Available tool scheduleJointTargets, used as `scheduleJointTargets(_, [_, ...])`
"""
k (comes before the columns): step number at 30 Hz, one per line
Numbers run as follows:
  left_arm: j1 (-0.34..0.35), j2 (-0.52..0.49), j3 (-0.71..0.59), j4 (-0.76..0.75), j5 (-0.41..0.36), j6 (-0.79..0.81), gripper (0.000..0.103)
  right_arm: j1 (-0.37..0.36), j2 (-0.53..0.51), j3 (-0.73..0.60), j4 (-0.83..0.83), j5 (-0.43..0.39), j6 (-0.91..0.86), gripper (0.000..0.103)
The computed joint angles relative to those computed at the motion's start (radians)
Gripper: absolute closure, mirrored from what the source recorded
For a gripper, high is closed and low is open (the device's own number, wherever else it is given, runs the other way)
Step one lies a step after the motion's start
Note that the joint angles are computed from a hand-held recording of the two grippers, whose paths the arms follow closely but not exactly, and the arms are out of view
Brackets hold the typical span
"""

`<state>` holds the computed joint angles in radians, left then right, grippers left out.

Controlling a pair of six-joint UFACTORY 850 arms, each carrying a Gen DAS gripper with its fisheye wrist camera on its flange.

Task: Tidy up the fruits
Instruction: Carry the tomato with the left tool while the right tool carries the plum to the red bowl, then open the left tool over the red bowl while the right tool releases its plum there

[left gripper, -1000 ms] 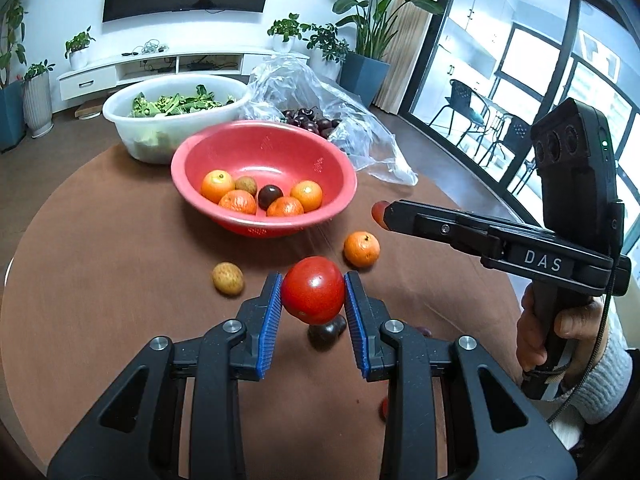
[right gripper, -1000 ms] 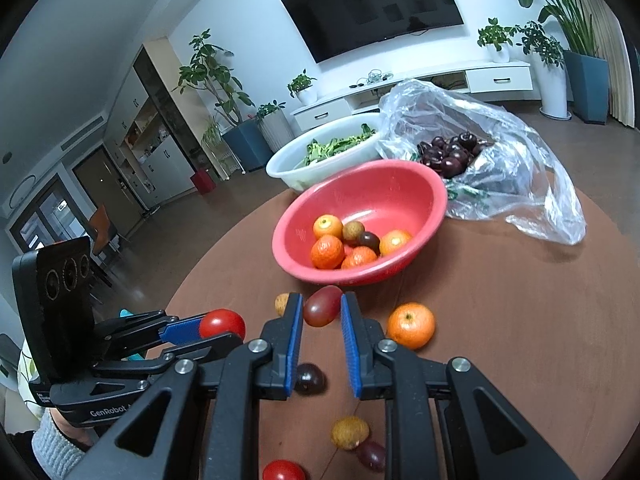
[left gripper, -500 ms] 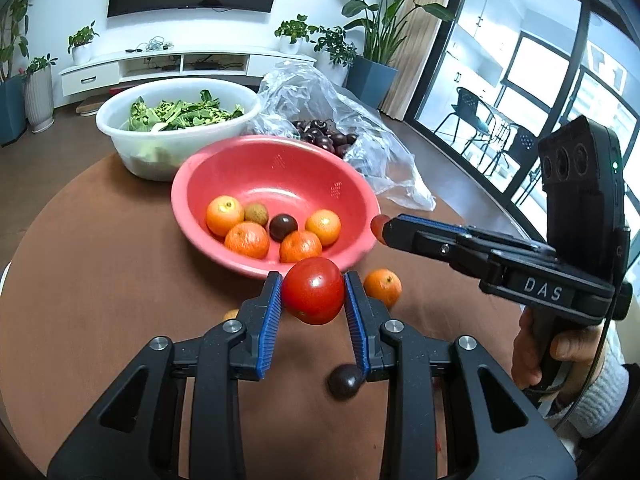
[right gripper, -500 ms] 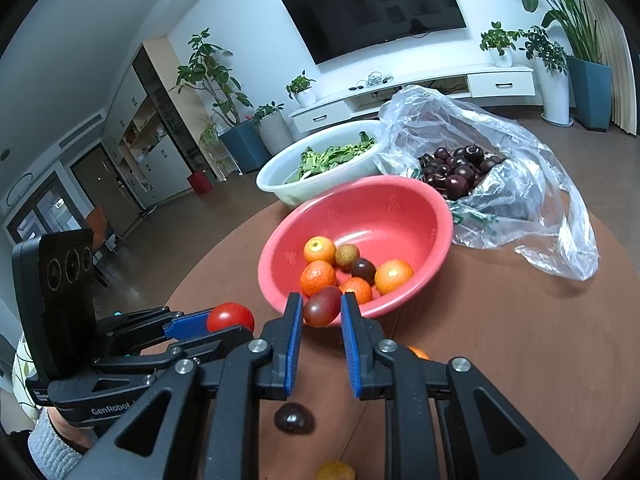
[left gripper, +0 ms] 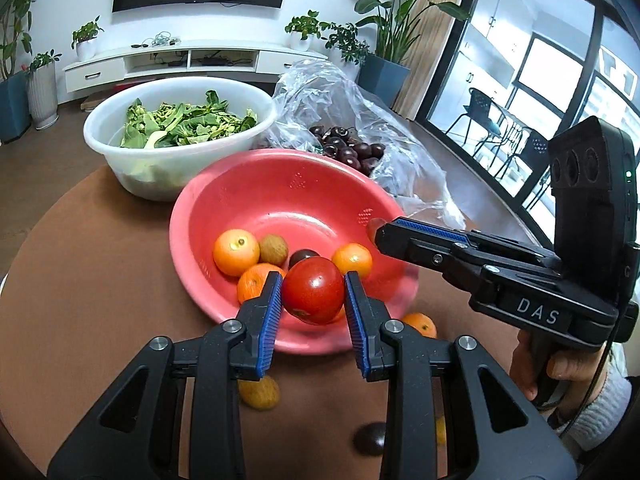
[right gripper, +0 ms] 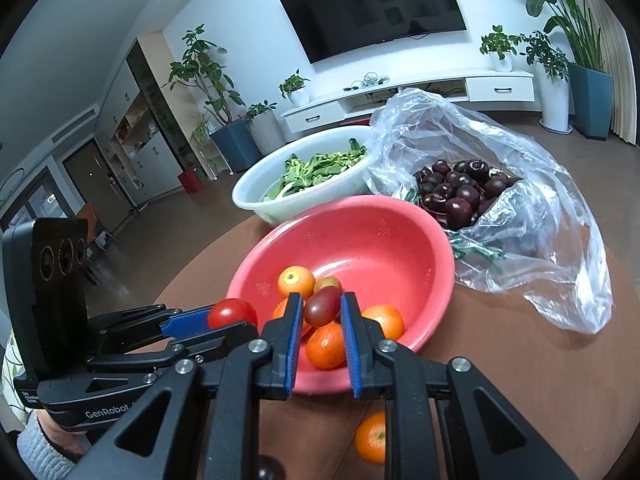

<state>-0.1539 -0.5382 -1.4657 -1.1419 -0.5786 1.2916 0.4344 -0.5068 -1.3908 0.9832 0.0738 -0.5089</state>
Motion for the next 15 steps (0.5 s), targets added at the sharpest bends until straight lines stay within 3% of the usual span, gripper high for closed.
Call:
scheduleJointTargets(10, [-0.030,-0.079,-0.097,0.075,0.046,-0.091,0.074,-0.022,-0.065,-0.069,0.493,-0.004,-0.503,0.081])
scheduleJointTargets(15, [-0.045,-0.098,-0.116,0.107,0.081,-0.116,0.074,-0.026,-0.074,-0.076,0.562,0.000,-0.581,0.078])
